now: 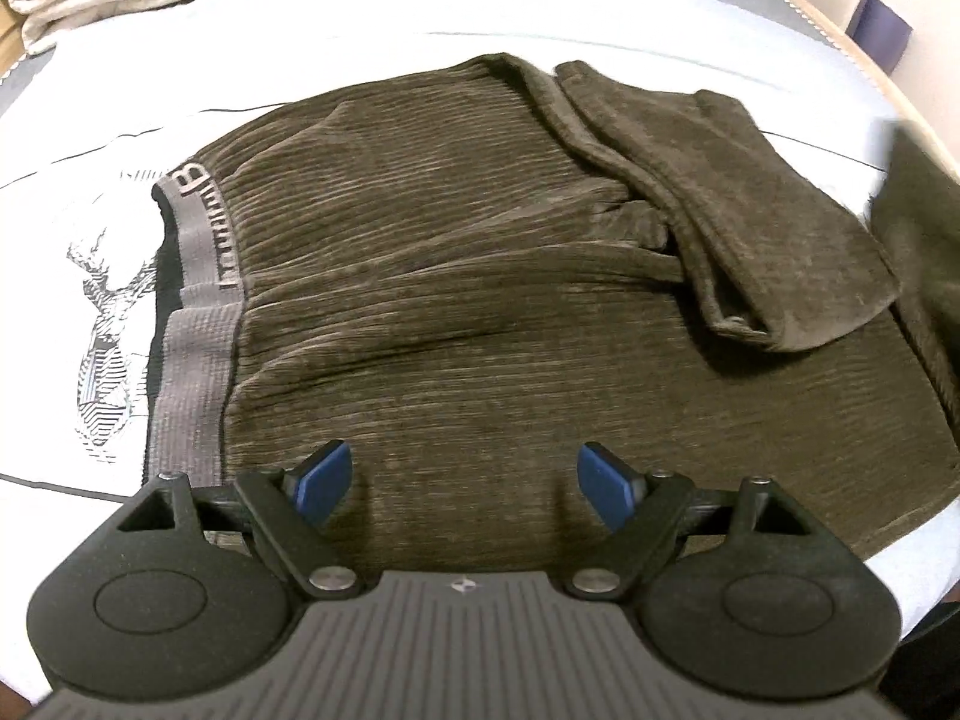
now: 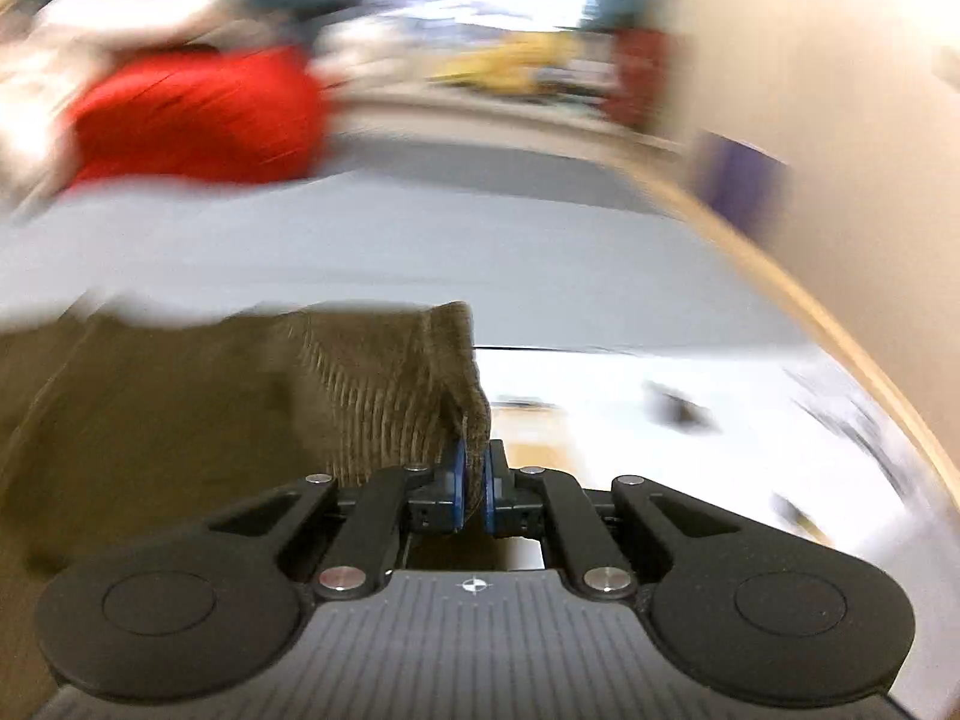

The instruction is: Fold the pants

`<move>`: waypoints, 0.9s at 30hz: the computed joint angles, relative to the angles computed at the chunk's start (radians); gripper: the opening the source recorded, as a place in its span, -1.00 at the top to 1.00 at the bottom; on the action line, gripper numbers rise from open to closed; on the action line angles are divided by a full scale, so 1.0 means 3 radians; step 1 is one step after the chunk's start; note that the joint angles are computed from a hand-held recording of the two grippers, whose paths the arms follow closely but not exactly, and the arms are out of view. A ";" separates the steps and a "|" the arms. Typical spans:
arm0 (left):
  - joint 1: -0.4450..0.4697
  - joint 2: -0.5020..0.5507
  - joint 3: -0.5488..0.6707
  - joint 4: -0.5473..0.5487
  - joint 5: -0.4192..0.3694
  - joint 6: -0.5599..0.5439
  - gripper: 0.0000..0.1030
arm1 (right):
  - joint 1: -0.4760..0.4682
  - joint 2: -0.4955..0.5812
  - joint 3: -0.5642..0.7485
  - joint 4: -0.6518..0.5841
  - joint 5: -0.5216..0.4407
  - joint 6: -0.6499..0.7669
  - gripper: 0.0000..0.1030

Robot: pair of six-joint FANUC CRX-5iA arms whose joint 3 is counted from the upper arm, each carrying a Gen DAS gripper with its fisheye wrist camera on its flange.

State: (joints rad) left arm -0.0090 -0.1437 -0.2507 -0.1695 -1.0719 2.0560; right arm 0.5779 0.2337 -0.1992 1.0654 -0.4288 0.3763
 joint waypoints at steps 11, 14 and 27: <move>-0.0216 0.0179 0.0128 -0.0109 -0.0085 -0.0006 -0.68 | -0.0646 0.0010 0.0374 -0.1873 -0.1459 0.0436 0.89; -0.0218 0.0212 0.0131 -0.0111 -0.0113 -0.0021 -0.68 | -0.0604 0.0054 0.0416 -0.1823 -0.1469 0.0532 0.87; 0.0171 -0.0004 -0.0300 0.0444 -0.0173 -0.0675 -0.69 | -0.0366 0.0152 0.0470 -0.1320 -0.1831 0.0110 0.18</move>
State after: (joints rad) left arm 0.0424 -0.1449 -0.3408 -0.0363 -1.1238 1.8535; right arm 0.4680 0.2793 -0.0582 0.6695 -0.9780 0.4092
